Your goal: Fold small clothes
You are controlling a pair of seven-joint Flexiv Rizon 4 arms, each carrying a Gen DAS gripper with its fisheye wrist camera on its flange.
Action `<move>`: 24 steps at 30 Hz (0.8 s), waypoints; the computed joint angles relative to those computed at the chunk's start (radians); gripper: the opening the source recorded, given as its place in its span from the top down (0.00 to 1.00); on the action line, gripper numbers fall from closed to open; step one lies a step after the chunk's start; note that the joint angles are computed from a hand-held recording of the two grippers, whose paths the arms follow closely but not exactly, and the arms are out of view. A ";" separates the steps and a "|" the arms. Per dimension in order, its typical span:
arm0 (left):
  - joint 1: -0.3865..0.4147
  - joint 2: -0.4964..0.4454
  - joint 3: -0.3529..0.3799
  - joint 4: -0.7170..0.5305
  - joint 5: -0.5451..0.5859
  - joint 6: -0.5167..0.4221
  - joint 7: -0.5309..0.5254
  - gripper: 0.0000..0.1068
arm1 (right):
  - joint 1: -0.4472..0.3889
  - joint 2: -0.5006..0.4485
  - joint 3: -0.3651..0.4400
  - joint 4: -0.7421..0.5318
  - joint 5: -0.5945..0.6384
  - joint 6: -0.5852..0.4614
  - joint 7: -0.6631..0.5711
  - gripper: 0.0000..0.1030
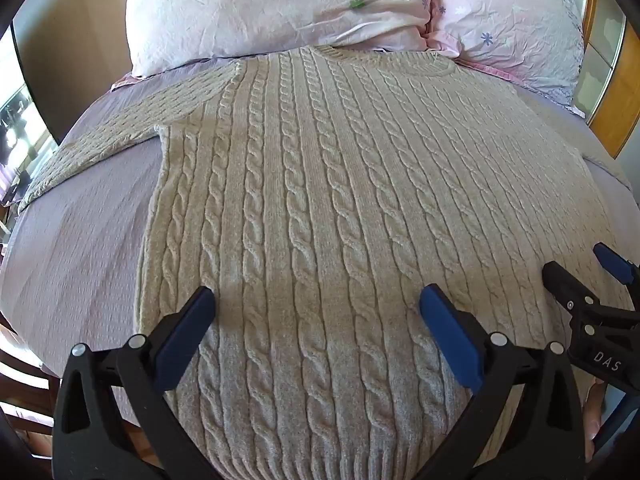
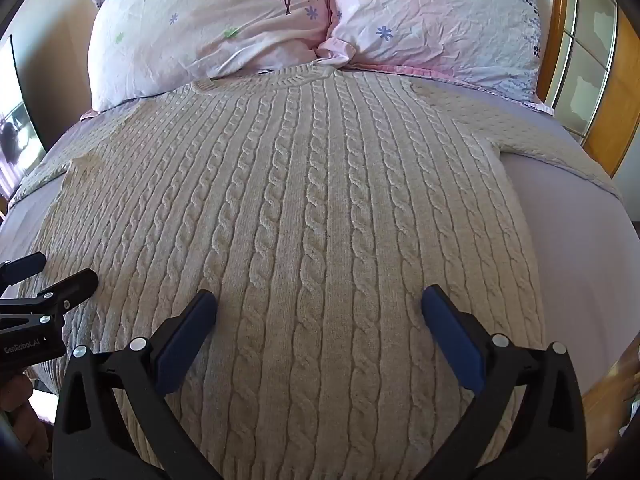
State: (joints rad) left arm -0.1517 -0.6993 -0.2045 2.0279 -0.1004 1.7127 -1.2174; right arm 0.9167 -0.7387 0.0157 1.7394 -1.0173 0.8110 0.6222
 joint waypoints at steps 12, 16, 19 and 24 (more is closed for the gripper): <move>0.001 -0.001 -0.001 0.000 0.003 0.004 -0.002 0.05 | 0.000 0.001 0.001 0.001 -0.004 -0.002 0.003 0.01; 0.001 -0.001 -0.001 0.000 0.004 0.005 -0.002 0.05 | 0.000 0.001 0.001 0.002 -0.005 -0.003 0.004 0.01; 0.001 -0.001 -0.001 0.000 0.004 0.005 -0.003 0.05 | 0.000 0.001 0.001 0.003 -0.006 -0.003 0.005 0.01; 0.002 -0.002 -0.002 0.000 0.005 0.008 -0.003 0.05 | -0.001 0.002 0.002 0.003 -0.007 -0.004 0.005 0.01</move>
State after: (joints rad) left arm -0.1496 -0.7016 -0.2061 2.0279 -0.0951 1.7207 -1.2205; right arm 0.9158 -0.7371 0.0176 1.7426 -1.0245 0.8070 0.6274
